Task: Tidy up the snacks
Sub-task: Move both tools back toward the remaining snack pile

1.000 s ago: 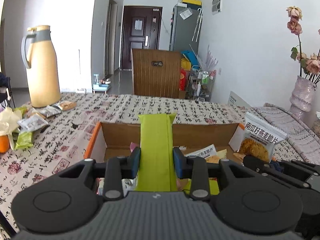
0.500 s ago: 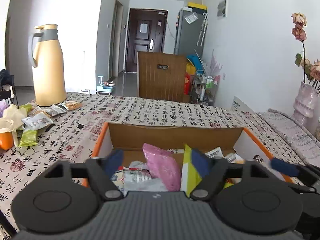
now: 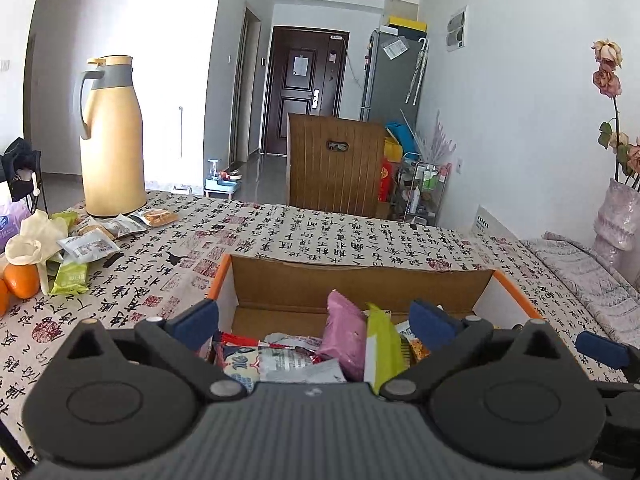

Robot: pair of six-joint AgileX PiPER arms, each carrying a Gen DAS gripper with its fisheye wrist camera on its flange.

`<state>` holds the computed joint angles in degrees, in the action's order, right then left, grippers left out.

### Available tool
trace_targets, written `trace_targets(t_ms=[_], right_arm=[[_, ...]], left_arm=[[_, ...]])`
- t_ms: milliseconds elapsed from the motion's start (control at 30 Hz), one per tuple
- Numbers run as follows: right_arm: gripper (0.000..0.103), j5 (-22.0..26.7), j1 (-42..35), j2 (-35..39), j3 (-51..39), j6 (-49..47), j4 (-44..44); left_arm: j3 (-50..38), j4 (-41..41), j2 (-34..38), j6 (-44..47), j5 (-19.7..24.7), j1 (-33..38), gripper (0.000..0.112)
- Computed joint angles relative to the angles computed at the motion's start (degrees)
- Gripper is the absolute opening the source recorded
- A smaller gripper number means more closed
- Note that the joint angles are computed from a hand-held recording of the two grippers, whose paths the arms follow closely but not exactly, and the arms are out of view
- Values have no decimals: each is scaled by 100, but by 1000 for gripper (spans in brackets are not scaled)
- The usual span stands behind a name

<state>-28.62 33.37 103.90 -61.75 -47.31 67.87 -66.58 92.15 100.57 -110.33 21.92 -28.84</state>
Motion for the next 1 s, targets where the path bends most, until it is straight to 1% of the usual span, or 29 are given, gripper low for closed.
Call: trace_targets(t_ms=[200,400,600,800,1000], right_arm=[[103,-49,88,-100,3,-211,180],[103,-132,230,-299,123,-453,392],[103,-234,466,-556,352,-606,583],[103,-466,797,-825,618,-827,909],[103,-660,1075,-1017,829,-1060,1279]], left_arm=[[6,-176,-127,150,105,-60,103],[230,-201,-442,160,308,-180,103],[605,-241,-815,198,401,-258,103],[1087,-137,-1230,82,521,-364,103],[1553,-88,-1559,8,542,-379,103]])
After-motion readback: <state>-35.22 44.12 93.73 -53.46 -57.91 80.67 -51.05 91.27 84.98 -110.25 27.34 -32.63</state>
